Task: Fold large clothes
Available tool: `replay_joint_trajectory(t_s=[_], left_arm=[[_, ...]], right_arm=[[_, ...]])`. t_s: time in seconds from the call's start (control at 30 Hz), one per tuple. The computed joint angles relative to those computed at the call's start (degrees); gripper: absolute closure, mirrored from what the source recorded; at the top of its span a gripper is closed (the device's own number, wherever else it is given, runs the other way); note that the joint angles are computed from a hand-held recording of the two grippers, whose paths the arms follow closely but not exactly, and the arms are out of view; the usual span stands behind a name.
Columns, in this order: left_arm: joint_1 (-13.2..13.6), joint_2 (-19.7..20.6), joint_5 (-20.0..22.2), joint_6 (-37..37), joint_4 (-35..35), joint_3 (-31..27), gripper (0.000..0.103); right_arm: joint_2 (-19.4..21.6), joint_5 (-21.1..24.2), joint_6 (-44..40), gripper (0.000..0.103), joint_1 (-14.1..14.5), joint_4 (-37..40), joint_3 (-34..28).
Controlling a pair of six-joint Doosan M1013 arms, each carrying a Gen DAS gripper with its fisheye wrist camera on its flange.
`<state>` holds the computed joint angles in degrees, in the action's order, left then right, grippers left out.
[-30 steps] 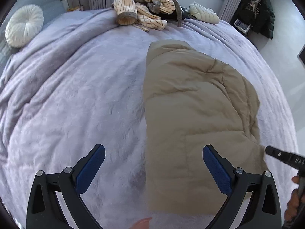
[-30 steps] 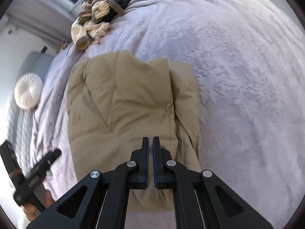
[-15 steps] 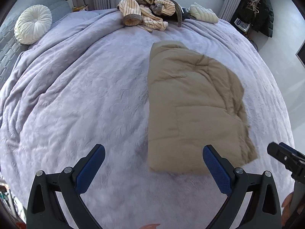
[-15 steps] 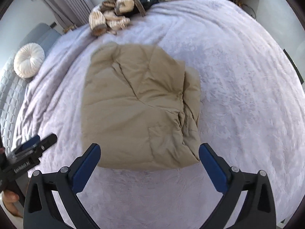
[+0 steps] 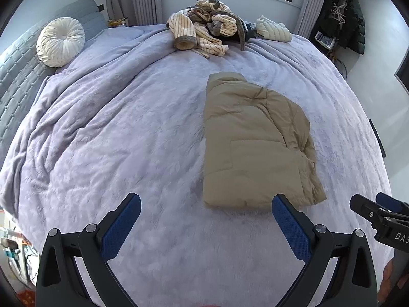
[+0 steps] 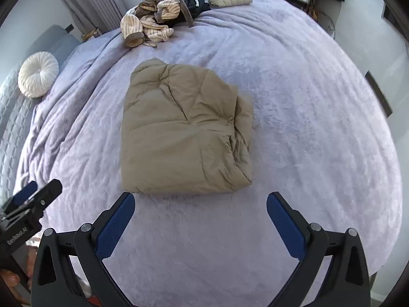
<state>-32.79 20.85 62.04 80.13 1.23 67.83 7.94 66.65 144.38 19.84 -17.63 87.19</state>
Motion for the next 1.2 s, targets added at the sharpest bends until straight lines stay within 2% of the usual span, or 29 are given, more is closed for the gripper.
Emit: replay_joint_trajectory(t_s=[0.4, 1.2], left_arm=[[-0.05, -1.86, 0.98, -2.1, 0.54, 0.99, 0.001], [0.03, -1.45, 1.67, -0.07, -0.41, 0.11, 0.001]], right_arm=[[-0.59, 2.1, 2.58, 0.001, 2.33, -3.98, -1.65], [-0.59, 2.57, 2.78, 0.001, 2.36, -3.29, -1.91]])
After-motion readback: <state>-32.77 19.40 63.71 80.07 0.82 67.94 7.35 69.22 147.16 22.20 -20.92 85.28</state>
